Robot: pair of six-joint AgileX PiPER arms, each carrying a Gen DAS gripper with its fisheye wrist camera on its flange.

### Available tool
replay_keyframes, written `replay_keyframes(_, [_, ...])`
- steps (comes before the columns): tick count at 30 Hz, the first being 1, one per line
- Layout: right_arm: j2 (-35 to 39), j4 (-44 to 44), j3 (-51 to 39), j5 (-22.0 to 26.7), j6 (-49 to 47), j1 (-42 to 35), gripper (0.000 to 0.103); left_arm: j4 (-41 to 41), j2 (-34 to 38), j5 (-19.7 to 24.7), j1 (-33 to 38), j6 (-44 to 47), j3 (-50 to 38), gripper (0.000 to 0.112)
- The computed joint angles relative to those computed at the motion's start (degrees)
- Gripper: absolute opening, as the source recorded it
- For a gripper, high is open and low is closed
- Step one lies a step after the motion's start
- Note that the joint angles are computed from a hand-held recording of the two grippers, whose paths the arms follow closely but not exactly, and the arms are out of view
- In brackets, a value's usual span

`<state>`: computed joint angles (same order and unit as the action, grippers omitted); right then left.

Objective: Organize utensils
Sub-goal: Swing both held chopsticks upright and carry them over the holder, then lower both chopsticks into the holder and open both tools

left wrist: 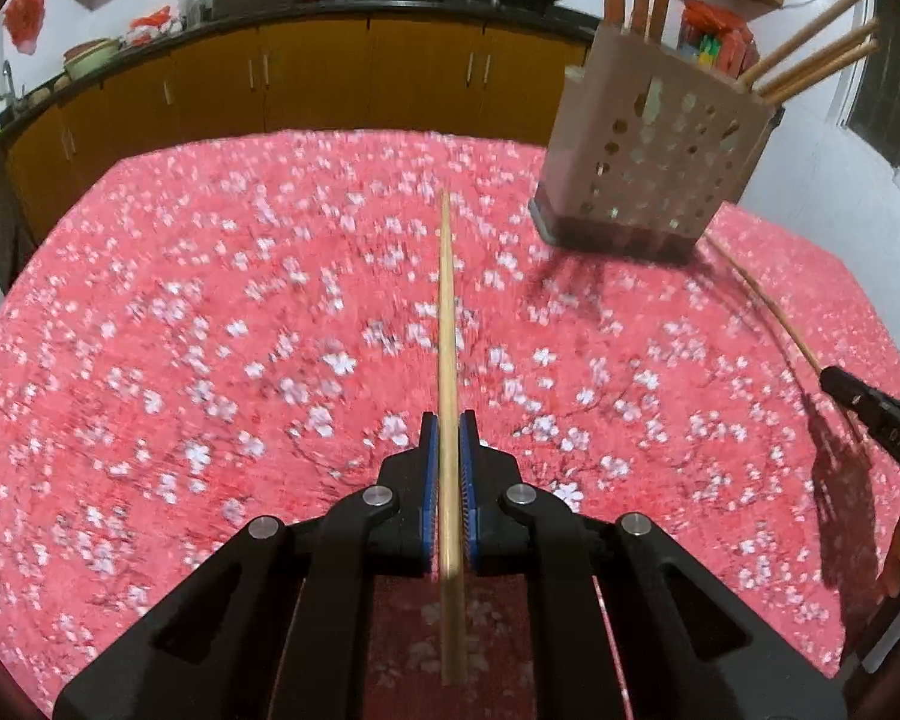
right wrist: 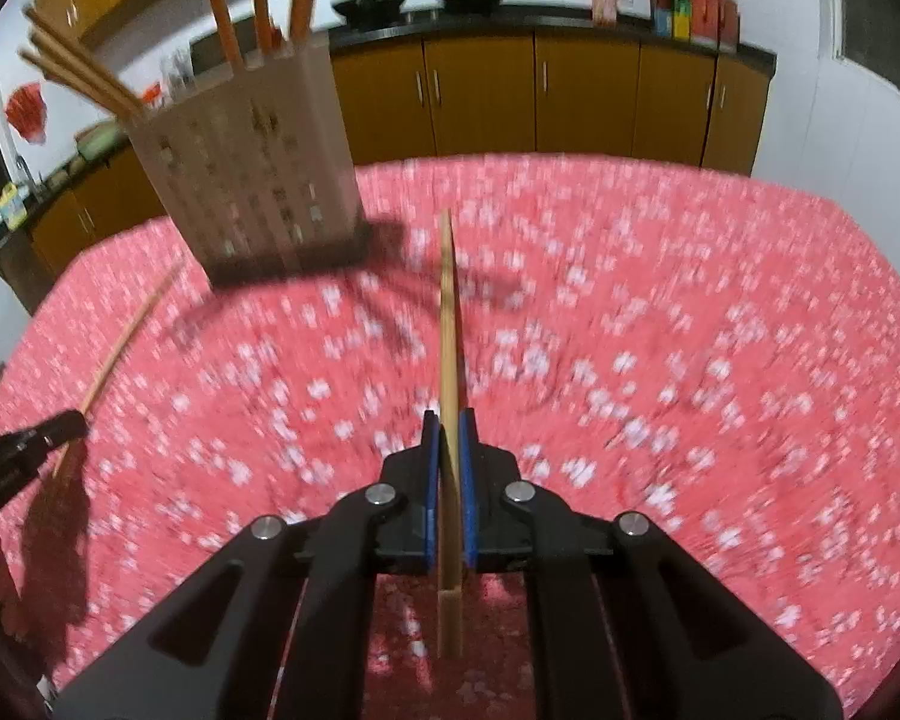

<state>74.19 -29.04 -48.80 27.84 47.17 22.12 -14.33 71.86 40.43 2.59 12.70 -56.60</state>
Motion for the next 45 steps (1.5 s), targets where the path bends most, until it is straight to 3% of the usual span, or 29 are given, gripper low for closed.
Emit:
replay_keyframes(6, [-7.32,-5.56,-2.81,2.77,3.53,1.38,0.008,-4.17,-3.3,2.01,2.28,3.31,-4.49,0.008])
replay_keyframes(16, [-12.03,-12.66,-6.49,4.08,8.74,4.72,0.008,-13.03,-5.4,4.92,5.51,7.91,-12.97,0.007])
replay_keyframes(22, [-14.01,-2.79,-12.09,2.26,-2.42,3.32,0.008,-16.06,-4.89,7.85,5.46,9.48,-18.93,0.007])
replay_keyframes(27, [-13.42,13.45,-20.27,2.34,-18.44,2.01,0.008,-18.64,-4.81,9.54,4.44,10.41,-23.67,0.007])
replay_keyframes(31, [-12.03,15.12,-25.83,3.48,-21.4,3.2,0.008,-17.87,-3.71,8.18,1.48,8.61,-28.41,0.007])
replay_keyframes(37, [-5.36,7.12,-36.87,8.36,-17.68,6.24,0.008,-9.45,-0.14,1.05,-5.61,-0.87,-35.53,0.007])
replay_keyframes(42, [2.82,12.7,-46.35,13.67,-24.4,3.24,0.008,2.56,4.33,-5.97,-11.21,-12.2,-40.22,0.007])
replay_keyframes(45, [7.08,17.4,-50.28,16.22,-28.14,0.95,0.008,7.31,6.65,-7.41,-12.86,-16.02,-40.84,0.007])
